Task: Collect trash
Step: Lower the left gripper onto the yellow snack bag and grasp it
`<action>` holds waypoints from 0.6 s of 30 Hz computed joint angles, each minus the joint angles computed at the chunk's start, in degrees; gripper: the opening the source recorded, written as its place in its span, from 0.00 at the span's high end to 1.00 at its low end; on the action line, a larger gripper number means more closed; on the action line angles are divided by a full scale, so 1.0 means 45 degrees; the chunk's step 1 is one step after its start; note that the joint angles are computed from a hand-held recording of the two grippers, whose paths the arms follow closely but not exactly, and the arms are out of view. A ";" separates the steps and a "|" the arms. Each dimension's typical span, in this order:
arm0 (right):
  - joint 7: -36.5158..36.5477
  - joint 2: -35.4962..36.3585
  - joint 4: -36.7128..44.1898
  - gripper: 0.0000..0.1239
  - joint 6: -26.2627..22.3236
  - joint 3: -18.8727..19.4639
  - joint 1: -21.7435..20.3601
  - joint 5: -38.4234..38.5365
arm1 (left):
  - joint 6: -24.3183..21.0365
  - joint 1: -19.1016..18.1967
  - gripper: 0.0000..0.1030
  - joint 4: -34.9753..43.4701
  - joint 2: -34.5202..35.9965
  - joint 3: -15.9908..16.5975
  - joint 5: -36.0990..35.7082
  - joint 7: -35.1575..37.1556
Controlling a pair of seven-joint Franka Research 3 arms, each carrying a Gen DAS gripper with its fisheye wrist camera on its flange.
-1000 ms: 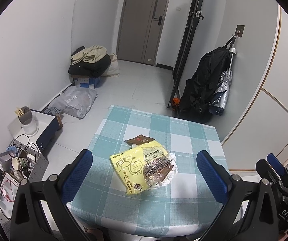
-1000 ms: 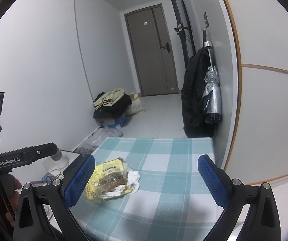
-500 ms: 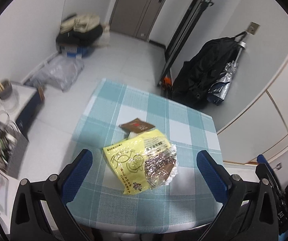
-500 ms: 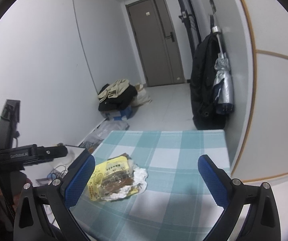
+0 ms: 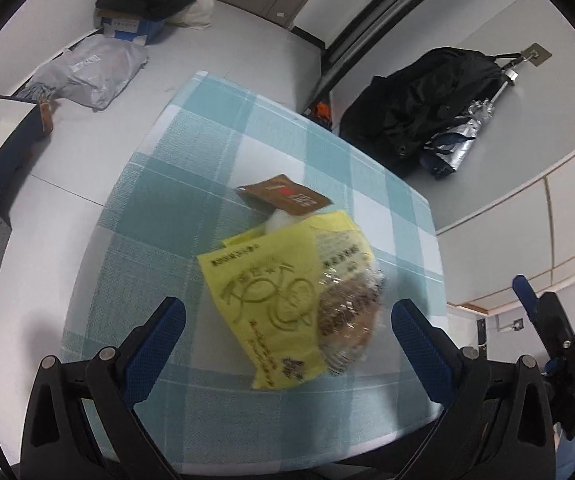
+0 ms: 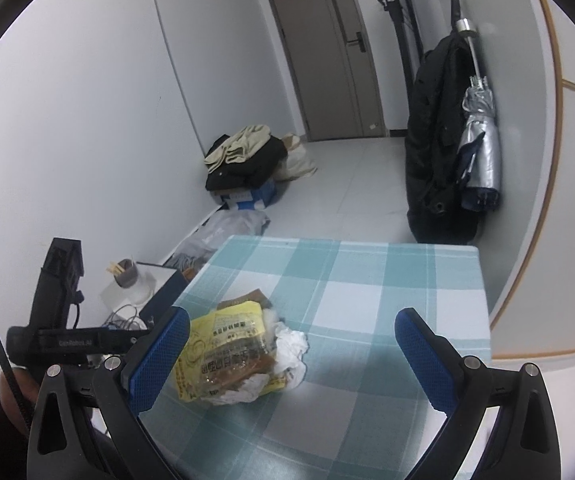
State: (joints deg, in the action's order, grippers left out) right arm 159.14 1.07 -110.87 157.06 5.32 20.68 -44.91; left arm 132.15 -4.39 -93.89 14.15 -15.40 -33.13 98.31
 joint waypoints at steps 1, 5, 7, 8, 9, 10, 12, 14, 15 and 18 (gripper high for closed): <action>-0.0112 0.0030 -0.0001 0.17 0.0060 -0.0003 -0.0011 0.0193 | -0.0049 0.0088 0.04 -0.0003 0.0029 -0.0032 -0.0289 0.0066; -0.0437 0.0097 0.0010 0.17 0.0158 -0.0040 -0.0004 0.0653 | -0.0319 0.0124 0.06 0.0179 0.0317 0.0015 -0.0340 -0.0158; -0.0456 0.0054 -0.0033 0.17 0.0179 -0.0052 0.0015 0.0676 | -0.0620 0.0197 0.18 0.0262 0.0452 -0.0013 -0.0385 -0.0302; -0.0473 0.0019 -0.0062 0.17 0.0167 -0.0044 0.0020 0.0728 | -0.0873 0.0261 0.24 0.0371 0.0574 -0.0044 -0.0489 -0.0326; -0.0479 -0.0016 -0.0104 0.17 0.0214 -0.0040 0.0013 0.0775 | -0.1123 0.0333 0.29 0.0439 0.0656 -0.0080 -0.0626 -0.0339; -0.0495 -0.0050 -0.0144 0.17 0.0271 -0.0035 -0.0001 0.0815 | -0.1334 0.0374 0.32 0.0465 0.0696 -0.0108 -0.0719 -0.0385; -0.0482 -0.0111 -0.0167 0.17 0.0218 0.0001 -0.0014 0.0778 | -0.1523 0.0328 0.43 0.0524 0.0723 -0.0086 -0.0527 -0.0505; -0.0436 -0.0170 -0.0177 0.17 0.0139 0.0045 -0.0028 0.0717 | -0.1571 0.0282 0.56 0.0537 0.0703 -0.0069 -0.0340 -0.0538; -0.0360 -0.0221 -0.0213 0.17 0.0139 0.0064 -0.0041 0.0645 | -0.1561 0.0253 0.58 0.0548 0.0695 -0.0044 -0.0221 -0.0614; -0.0180 -0.0337 -0.0295 0.17 0.0066 0.0154 -0.0079 0.0449 | -0.1450 0.0319 0.78 0.0412 0.0667 -0.0069 -0.0407 -0.0588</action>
